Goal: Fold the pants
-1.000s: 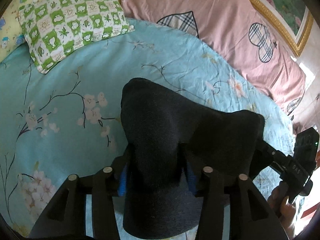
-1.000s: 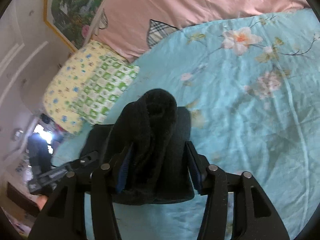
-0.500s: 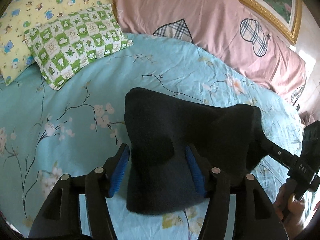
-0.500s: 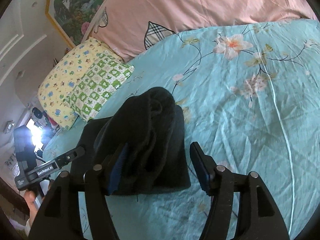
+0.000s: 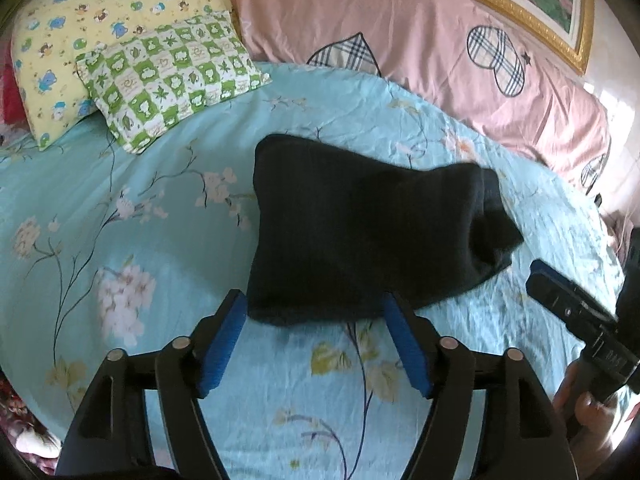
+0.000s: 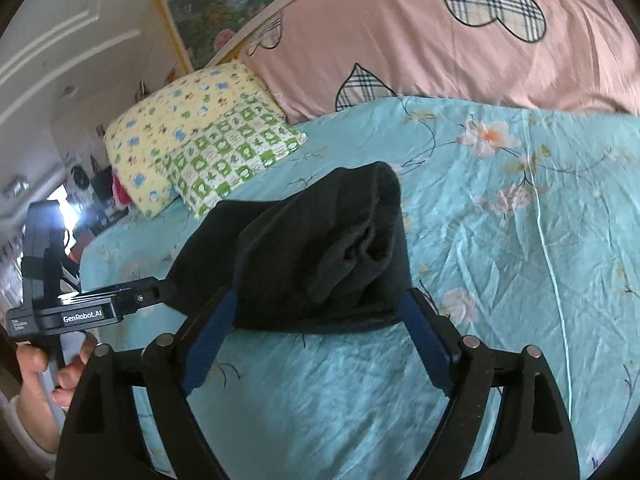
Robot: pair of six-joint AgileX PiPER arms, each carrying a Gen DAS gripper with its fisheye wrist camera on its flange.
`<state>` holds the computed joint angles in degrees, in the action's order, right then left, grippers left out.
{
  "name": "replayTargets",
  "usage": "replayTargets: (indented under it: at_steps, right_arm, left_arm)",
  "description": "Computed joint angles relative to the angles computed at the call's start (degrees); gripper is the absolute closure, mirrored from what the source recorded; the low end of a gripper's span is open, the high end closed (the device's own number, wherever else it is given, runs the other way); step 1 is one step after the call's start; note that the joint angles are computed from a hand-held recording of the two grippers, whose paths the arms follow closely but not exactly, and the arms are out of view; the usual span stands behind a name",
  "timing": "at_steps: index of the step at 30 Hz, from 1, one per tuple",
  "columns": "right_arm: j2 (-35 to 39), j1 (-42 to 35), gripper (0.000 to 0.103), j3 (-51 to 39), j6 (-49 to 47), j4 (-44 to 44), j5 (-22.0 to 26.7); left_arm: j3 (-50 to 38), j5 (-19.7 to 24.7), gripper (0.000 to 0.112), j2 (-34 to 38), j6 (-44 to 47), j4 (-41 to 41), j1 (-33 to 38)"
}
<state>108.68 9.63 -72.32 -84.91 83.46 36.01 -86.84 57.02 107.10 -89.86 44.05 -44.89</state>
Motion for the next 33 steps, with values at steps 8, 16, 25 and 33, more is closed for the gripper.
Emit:
replayTargets:
  at_steps: [8,16,25,33]
  right_arm:
    - [-2.11,1.38,0.011,1.14,1.71,-5.74,-2.62]
    - [-3.88,3.55,0.008,2.06,0.58,-10.77,-6.14]
    - [-4.41,4.17,0.005,2.56,0.1,-11.47,-6.32]
    - [-4.33,4.91,0.005,2.1,1.02,-13.2,-6.2]
  left_arm:
    - [-0.08,5.05,0.032,0.04,-0.64,0.11,-2.6]
    - [-2.42,10.41,0.031,1.71,0.67,1.87,-4.49]
    - [-2.67,9.35,0.03,1.97,1.8,0.16,-4.46]
    - [-3.47,10.36,0.03,2.4,2.74,0.32,-4.36]
